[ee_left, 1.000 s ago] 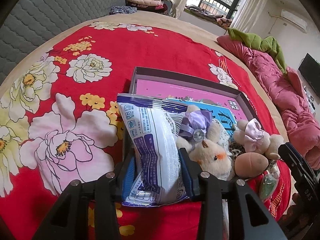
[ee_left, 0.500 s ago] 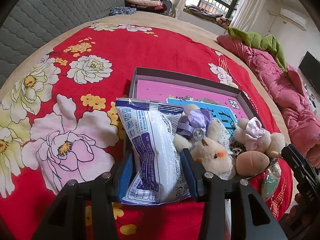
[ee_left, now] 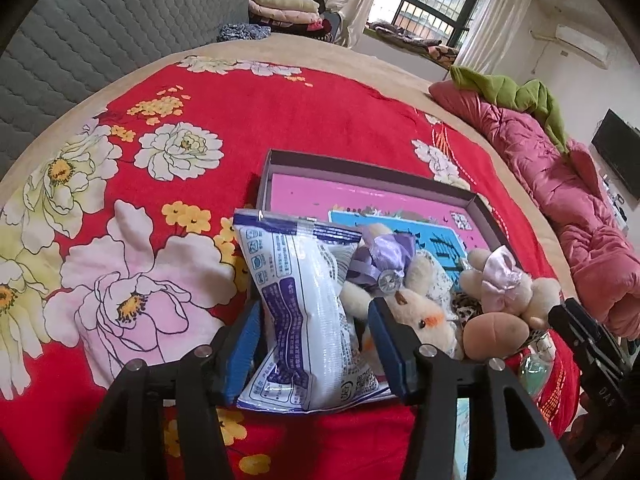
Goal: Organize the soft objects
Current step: 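Lower the snack packet into the box and open left tool, then withdraw both tools toward the green tissue pack and bagged sponge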
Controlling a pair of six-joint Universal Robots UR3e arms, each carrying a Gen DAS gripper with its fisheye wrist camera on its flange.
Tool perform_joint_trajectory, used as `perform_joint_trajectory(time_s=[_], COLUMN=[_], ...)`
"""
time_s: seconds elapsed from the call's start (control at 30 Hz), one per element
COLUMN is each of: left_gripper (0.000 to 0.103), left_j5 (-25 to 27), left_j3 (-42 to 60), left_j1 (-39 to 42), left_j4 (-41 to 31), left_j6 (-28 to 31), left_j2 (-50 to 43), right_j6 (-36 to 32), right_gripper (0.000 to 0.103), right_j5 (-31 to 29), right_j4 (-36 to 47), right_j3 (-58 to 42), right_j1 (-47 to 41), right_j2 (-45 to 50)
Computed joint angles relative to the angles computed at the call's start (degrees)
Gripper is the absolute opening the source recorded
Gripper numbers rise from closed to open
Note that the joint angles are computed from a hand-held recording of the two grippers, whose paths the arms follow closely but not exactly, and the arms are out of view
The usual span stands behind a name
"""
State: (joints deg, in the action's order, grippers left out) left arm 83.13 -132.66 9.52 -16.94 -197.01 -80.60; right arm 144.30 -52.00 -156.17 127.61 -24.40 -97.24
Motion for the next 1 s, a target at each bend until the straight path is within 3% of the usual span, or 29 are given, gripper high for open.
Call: perform_joint_trajectory(time_s=[1.0], left_gripper=[0.063], left_j5=[2.1], left_j3=[0.0], left_j1=[0.0], left_j4=[-3.9], left_j6=[-1.9], left_j2=[6.6], right_j6=[-1.9], right_gripper=[0.074], right_j5=[3.1], right_j4=[4.8], right_j3=[-0.3], right_j1=[-3.2], right_j2=[-4.5])
